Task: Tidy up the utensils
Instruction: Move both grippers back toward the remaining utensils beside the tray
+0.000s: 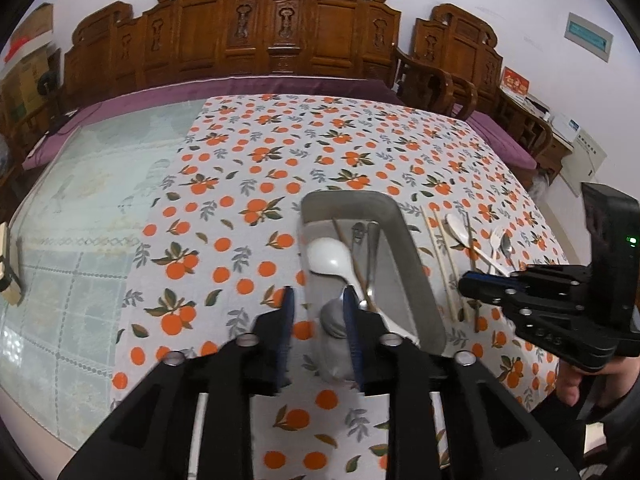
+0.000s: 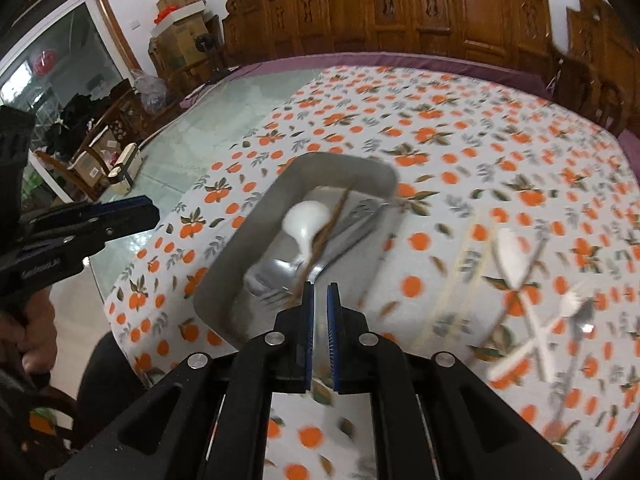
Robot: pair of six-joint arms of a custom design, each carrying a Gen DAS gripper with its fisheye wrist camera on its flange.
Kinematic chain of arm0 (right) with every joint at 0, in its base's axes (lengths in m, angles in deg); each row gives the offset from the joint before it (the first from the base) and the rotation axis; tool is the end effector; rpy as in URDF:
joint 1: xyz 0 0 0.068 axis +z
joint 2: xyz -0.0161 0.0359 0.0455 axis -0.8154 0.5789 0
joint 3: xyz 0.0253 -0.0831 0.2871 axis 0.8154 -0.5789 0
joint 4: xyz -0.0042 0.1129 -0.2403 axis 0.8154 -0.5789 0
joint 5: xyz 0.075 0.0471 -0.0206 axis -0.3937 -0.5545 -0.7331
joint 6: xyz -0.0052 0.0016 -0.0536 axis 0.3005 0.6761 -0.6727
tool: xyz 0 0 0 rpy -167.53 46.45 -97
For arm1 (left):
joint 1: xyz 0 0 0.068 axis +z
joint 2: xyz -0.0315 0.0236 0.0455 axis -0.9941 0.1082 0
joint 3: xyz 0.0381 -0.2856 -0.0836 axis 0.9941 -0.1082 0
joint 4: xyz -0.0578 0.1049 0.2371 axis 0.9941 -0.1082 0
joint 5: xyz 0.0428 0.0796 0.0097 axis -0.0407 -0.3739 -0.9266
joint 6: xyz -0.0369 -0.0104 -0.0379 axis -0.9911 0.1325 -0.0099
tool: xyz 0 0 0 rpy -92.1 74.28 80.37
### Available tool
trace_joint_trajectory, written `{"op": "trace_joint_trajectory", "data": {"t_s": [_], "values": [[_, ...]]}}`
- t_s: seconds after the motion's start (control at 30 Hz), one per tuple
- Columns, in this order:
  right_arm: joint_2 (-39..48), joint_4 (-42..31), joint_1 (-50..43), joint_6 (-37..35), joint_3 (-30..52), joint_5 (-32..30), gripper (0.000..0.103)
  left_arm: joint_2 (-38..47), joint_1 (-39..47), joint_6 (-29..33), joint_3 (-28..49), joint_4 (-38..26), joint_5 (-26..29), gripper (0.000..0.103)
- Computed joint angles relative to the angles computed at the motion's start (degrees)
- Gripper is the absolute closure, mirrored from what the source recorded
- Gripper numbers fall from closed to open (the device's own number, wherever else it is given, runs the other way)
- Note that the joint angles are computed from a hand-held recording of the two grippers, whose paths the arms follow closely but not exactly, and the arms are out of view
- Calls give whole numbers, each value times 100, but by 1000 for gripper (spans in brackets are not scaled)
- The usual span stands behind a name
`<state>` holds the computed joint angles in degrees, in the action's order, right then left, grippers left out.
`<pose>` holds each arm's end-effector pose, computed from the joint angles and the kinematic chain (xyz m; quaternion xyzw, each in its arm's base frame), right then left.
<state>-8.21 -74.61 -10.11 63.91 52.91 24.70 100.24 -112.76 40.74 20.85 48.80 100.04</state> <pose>0.1782 0.1612 0.2625 0.0415 0.9475 0.1044 0.2993 0.2630 -0.1538 0.2645 0.2901 0.8975 -0.1645 0.2887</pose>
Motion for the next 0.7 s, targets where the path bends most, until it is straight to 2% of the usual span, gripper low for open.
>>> {"op": "trace_joint_trajectory", "data": {"t_s": [0.23, 0.33, 0.43, 0.6, 0.7], "values": [[-1258, -1098, 212, 462, -497, 567, 94, 148, -627, -258, 58, 72, -189, 75], [-1717, -1444, 210, 673, -708, 663, 82, 263, -910, -366, 108, 119, -264, 72], [-2161, -1743, 80, 793, -919, 688, 81, 432, -1213, -481, 199, 155, -338, 72], [-2813, -2112, -395, 636, -1212, 605, 81, 731, -1714, -672, 369, 230, -494, 72], [-3143, -2221, -909, 273, -1428, 392, 81, 1014, -1975, -809, 538, 269, -562, 72]]}}
